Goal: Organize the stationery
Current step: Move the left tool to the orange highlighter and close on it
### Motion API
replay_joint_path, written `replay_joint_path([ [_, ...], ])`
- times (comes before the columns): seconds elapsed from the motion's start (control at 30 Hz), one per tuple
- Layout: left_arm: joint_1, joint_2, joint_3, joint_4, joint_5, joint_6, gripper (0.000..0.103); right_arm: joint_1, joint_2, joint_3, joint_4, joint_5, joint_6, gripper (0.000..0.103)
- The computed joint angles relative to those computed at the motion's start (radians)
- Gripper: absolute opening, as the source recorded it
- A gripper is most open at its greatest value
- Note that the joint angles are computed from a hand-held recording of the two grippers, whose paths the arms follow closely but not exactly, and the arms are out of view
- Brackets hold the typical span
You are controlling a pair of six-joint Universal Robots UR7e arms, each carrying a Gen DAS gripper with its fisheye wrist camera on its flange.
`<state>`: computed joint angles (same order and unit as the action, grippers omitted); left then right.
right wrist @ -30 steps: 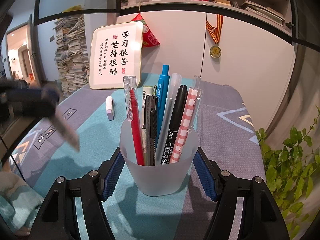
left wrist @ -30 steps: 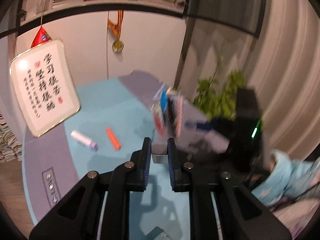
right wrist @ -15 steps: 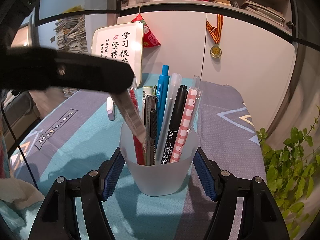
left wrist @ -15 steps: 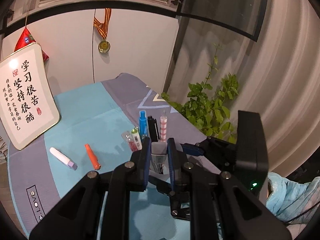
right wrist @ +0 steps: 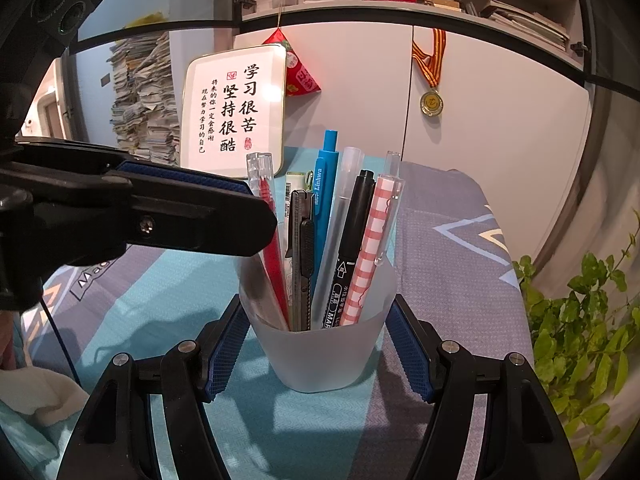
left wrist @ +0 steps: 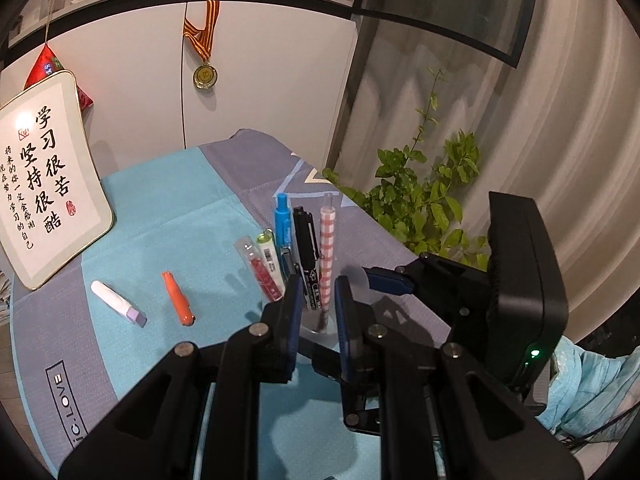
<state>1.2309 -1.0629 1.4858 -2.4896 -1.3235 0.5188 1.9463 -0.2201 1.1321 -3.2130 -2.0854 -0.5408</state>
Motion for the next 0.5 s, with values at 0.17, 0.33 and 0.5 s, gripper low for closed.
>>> replay_joint_path([
  [0.17,0.006,-0.007,0.0,-0.032,0.008,-0.015,0.014,0.0,0.002,-0.003,0.0,-0.001,-0.001,0.071],
  [0.33,0.032,0.011,-0.047,-0.087,0.075,-0.121,0.015,0.0,0.001,-0.003,0.002,0.0,0.001,0.071],
  [0.5,0.072,0.067,-0.134,-0.16,0.246,-0.301,0.017,0.0,0.002,-0.006,0.004,0.0,0.002,0.071],
])
